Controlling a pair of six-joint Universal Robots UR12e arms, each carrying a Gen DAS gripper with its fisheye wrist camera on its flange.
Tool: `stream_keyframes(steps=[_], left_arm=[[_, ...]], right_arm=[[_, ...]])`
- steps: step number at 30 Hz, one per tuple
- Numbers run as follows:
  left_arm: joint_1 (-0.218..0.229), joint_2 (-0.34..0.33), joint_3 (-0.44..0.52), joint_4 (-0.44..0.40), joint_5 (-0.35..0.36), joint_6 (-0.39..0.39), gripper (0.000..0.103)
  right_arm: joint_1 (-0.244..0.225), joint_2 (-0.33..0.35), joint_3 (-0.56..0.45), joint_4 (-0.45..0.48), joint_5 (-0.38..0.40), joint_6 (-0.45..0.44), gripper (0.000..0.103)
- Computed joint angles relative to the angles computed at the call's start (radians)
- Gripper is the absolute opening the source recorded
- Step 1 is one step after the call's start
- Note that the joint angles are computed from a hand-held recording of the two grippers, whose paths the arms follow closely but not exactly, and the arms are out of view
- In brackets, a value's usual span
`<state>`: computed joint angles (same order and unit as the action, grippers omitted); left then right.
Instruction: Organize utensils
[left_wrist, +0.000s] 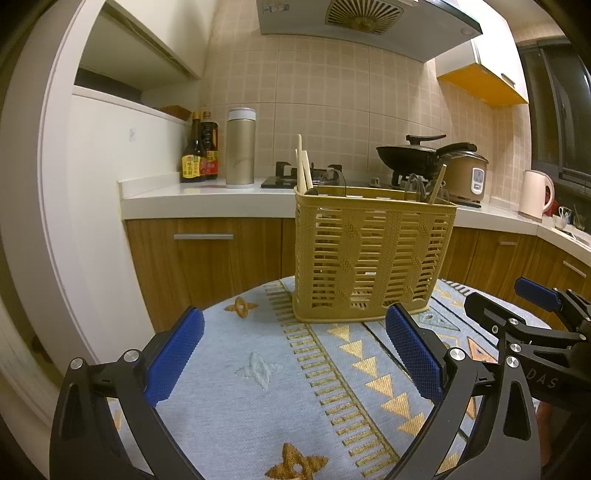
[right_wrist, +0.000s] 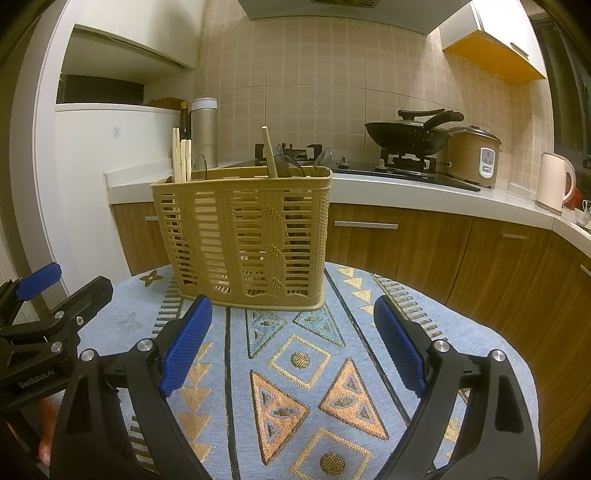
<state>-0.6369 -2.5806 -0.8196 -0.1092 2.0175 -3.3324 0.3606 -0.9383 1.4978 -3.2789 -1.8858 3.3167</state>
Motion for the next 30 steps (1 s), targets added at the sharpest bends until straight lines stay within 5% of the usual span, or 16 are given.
stream_keyframes(steps=[30], left_arm=[[0.0,-0.004,0.008,-0.019,-0.006,0.008,0.095]], right_arm=[[0.0,-0.002,0.002,-0.005,-0.001,-0.005,0.086]])
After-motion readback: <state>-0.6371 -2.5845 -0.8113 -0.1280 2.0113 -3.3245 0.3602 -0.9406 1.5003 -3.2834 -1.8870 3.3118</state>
